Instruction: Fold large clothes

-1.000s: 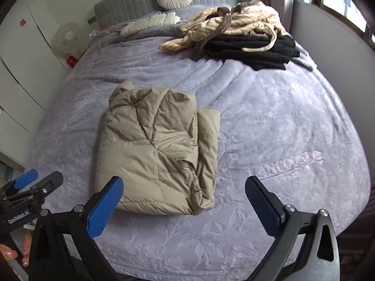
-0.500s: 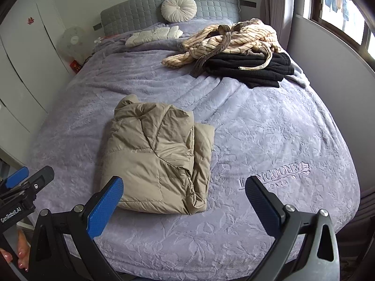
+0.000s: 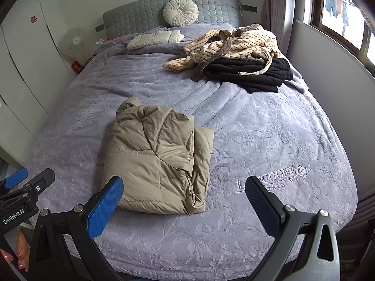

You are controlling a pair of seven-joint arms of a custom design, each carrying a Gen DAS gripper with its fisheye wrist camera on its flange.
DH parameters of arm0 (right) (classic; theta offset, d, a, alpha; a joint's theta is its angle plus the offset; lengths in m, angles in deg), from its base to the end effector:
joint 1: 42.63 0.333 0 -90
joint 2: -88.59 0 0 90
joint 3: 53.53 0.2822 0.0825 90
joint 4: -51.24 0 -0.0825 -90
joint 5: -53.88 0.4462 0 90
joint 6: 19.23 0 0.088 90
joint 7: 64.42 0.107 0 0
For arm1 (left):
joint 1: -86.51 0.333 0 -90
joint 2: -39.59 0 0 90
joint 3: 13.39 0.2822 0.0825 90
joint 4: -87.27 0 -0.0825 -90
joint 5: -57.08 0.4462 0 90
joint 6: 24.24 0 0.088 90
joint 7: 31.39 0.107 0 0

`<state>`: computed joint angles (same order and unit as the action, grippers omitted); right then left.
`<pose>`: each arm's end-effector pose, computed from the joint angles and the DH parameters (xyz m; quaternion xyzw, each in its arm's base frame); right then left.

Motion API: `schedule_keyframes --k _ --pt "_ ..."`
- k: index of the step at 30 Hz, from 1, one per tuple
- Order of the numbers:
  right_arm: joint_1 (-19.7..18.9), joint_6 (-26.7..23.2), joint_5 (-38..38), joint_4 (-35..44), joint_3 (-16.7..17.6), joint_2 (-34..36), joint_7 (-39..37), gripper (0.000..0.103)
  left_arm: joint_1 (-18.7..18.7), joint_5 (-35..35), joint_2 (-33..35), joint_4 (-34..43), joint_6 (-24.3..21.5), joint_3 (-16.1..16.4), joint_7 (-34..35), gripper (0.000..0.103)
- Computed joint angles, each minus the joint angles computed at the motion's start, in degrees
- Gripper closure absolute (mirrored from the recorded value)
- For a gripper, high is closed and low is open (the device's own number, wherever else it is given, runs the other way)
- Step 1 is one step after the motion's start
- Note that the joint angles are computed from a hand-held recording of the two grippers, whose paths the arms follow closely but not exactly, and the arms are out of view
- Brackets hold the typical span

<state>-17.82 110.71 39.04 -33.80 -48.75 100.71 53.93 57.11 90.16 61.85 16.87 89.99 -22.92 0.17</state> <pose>0.6362 0.3473 0.5767 -0.7143 0.6316 -0.1835 0.2391 0.6217 -0.4281 0.5685 -0.7446 0.5922 -0.1977 0.2363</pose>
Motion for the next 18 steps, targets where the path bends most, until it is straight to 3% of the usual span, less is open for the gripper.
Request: schedule_keyframes --k 18 --pt "0.18 -0.22 -0.13 0.18 0.01 0.16 0.30 0.000 0.09 0.00 0.09 -0.06 -0.40 0.06 -0.22 0.000"
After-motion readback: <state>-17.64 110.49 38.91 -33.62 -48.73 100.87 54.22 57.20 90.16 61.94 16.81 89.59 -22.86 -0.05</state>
